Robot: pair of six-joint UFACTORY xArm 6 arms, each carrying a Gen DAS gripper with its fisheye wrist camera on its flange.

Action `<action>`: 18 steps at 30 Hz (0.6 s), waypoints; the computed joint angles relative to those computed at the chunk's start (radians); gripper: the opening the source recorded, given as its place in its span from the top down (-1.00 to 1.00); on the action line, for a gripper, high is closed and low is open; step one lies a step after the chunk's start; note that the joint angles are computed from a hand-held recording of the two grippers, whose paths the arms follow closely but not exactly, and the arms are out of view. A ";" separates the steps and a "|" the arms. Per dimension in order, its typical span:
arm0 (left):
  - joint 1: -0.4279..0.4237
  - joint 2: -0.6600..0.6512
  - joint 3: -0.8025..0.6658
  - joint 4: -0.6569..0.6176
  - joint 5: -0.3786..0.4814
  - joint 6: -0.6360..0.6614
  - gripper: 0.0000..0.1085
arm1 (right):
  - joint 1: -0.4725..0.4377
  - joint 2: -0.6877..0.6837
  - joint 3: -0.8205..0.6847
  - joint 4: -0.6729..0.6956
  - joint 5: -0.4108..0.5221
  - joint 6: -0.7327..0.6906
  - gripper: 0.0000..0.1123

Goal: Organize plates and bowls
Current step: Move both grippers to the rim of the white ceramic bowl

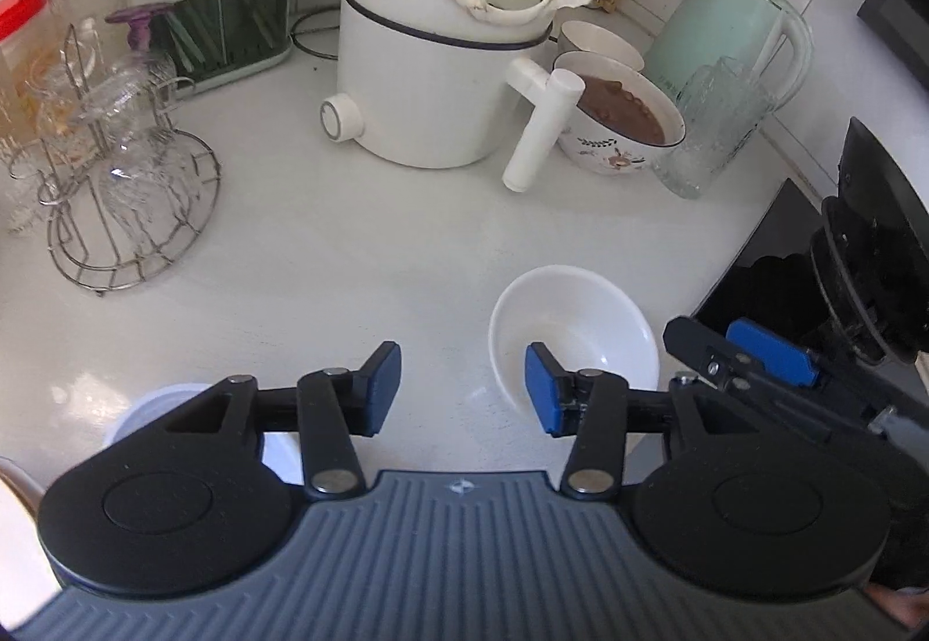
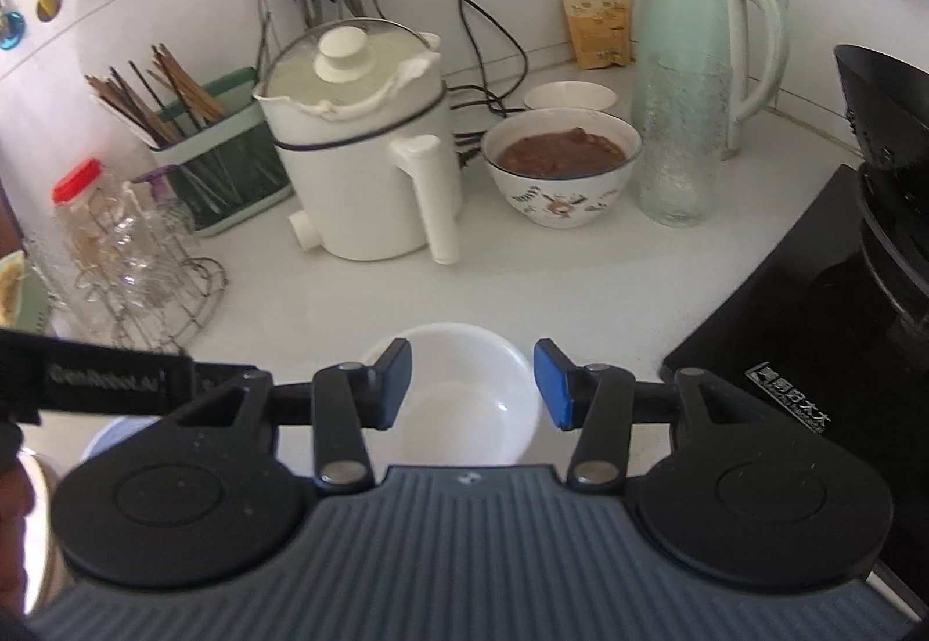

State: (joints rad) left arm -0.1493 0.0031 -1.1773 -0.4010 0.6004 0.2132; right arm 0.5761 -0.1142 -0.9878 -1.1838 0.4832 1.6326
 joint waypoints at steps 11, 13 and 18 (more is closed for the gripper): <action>-0.015 0.110 -0.083 -0.071 0.051 0.031 -0.09 | -0.048 0.039 0.032 0.056 -0.046 0.007 0.13; -0.022 0.129 -0.091 -0.079 0.042 0.030 -0.09 | -0.056 0.050 0.034 0.066 -0.062 0.005 0.13; -0.026 0.166 -0.105 -0.088 0.031 -0.004 0.00 | -0.074 0.068 0.041 0.055 -0.112 0.034 0.13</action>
